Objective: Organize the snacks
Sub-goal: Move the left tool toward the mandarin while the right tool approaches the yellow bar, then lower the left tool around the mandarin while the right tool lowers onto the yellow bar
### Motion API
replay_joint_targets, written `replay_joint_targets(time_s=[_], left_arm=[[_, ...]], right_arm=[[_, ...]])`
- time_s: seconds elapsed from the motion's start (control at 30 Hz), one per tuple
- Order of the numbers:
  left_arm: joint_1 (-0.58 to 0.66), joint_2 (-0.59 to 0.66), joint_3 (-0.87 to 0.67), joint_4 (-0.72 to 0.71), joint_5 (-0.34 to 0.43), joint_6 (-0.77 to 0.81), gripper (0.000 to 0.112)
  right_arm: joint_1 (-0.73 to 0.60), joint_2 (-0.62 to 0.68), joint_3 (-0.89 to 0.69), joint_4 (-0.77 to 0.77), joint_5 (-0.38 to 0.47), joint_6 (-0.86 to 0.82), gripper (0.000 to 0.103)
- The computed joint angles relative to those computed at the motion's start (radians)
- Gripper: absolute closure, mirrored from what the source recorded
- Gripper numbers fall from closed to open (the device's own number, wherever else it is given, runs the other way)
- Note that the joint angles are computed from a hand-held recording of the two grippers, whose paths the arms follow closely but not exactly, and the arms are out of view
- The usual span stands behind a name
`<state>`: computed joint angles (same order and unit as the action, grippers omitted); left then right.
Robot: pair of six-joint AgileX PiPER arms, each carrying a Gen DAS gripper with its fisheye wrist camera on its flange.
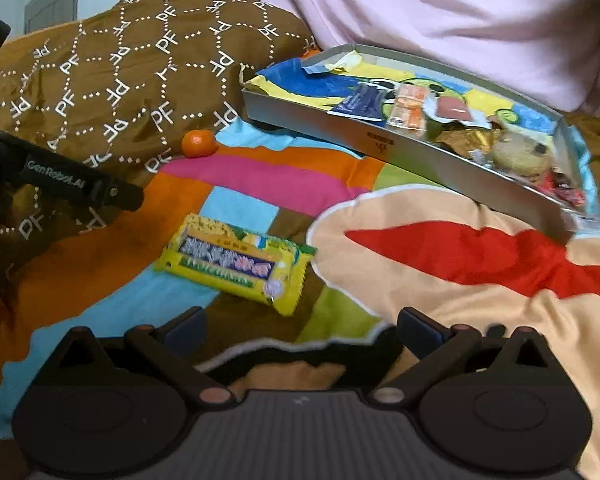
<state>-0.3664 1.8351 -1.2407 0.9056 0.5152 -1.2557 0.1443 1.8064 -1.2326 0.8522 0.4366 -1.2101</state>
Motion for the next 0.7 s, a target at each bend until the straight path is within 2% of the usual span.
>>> replay_joint_targets(time_s=[0.1,0.23,0.4,0.5,0.57,0.7], left_arm=[[0.01,0.03,-0.049,0.014,0.0,0.001,0.01],[0.034,0.072,-0.125,0.002,-0.014,0.047,0.01],[0.091,0.139,-0.248,-0.231,-0.06,0.36,0.01],[0.103,0.177,-0.297,-0.252,-0.062,0.42,0.01],[0.106,0.2,-0.324,-0.242,-0.068,0.435,0.01],[0.104,0.24,-0.375,-0.239,-0.083,0.483,0.01]], right_arm=[[-0.006,0.055,-0.065,0.035,0.038,-0.043,0.0],[-0.018,0.103,-0.114,0.132,0.104,-0.214,0.0],[-0.029,0.131,-0.104,0.306,0.171,-0.528,0.0],[-0.017,0.138,-0.083,0.38,0.15,-0.653,0.0],[-0.006,0.155,-0.094,0.388,0.118,-0.653,0.0],[-0.014,0.204,-0.158,0.342,0.164,-0.571,0.002]])
